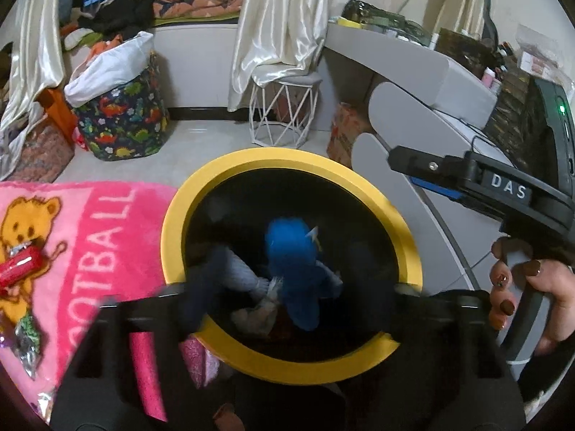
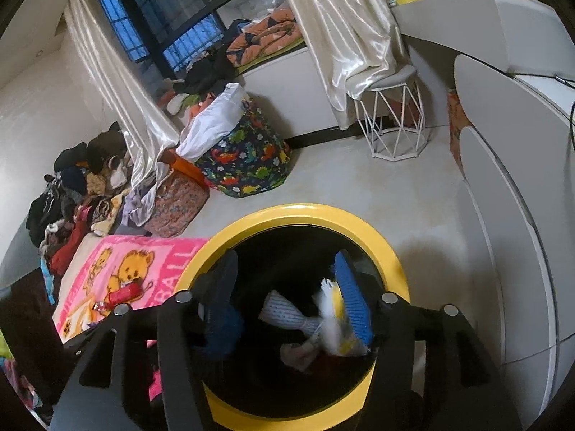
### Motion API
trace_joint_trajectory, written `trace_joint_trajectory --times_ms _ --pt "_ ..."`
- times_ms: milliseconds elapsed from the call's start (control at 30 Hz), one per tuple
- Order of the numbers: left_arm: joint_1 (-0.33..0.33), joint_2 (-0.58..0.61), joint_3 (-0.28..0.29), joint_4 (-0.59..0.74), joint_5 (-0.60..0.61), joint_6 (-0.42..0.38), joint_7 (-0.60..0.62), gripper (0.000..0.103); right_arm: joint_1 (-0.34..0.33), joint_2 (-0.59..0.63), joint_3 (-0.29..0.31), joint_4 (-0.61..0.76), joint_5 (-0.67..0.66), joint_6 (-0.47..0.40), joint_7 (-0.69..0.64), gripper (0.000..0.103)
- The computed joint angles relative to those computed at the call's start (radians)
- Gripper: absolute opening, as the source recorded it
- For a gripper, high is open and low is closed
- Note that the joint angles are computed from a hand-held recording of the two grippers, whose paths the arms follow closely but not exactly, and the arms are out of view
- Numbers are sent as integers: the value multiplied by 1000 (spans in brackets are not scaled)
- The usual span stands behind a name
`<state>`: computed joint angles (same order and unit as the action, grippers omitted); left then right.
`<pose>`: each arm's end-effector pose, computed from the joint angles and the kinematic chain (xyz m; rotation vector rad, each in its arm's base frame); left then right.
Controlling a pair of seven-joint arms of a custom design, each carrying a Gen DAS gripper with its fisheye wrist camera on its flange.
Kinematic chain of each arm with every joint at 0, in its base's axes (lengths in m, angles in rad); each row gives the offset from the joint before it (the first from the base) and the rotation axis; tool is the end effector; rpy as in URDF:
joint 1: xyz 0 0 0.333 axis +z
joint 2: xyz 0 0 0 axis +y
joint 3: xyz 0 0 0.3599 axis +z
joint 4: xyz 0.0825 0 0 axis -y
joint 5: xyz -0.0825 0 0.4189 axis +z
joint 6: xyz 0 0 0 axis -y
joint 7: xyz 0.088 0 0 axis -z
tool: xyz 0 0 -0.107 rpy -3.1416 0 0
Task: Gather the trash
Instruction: 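Open both tools to drop the glove and packet into the bin, then move both tools back over the wrappers on the blanket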
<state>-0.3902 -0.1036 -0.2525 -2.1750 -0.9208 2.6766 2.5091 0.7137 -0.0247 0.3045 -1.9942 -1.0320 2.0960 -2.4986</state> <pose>0.4764 -0.3313 0.5209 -0.9587 2.6375 -1.2227 0.3501 0.4912 0.5345 -0.9725 2.0840 -0.6697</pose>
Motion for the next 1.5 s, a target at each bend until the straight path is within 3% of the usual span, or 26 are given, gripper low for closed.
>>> trace_joint_trajectory --times_ms 67,333,533,700,933,1500 --pt "1 -2 -1 -9 -13 25 -14 92 2 0 2 0 1 -13 5 62" --pt "0 -43 13 -55 -22 108 -76 92 28 32 10 59 -17 -120 -53 72" --pt "-12 -81 37 -88 -51 189 -46 92 56 75 0 116 -68 -138 -91 80" --pt "-17 -98 62 -101 -49 226 -44 92 84 124 -17 177 -97 -134 -124 82" --pt "-24 -118 106 -119 -122 293 48 92 131 192 -44 266 -137 -132 -159 85" --pt "57 -111 163 -104 -229 312 104 92 242 399 -157 540 -118 -35 -369 87"
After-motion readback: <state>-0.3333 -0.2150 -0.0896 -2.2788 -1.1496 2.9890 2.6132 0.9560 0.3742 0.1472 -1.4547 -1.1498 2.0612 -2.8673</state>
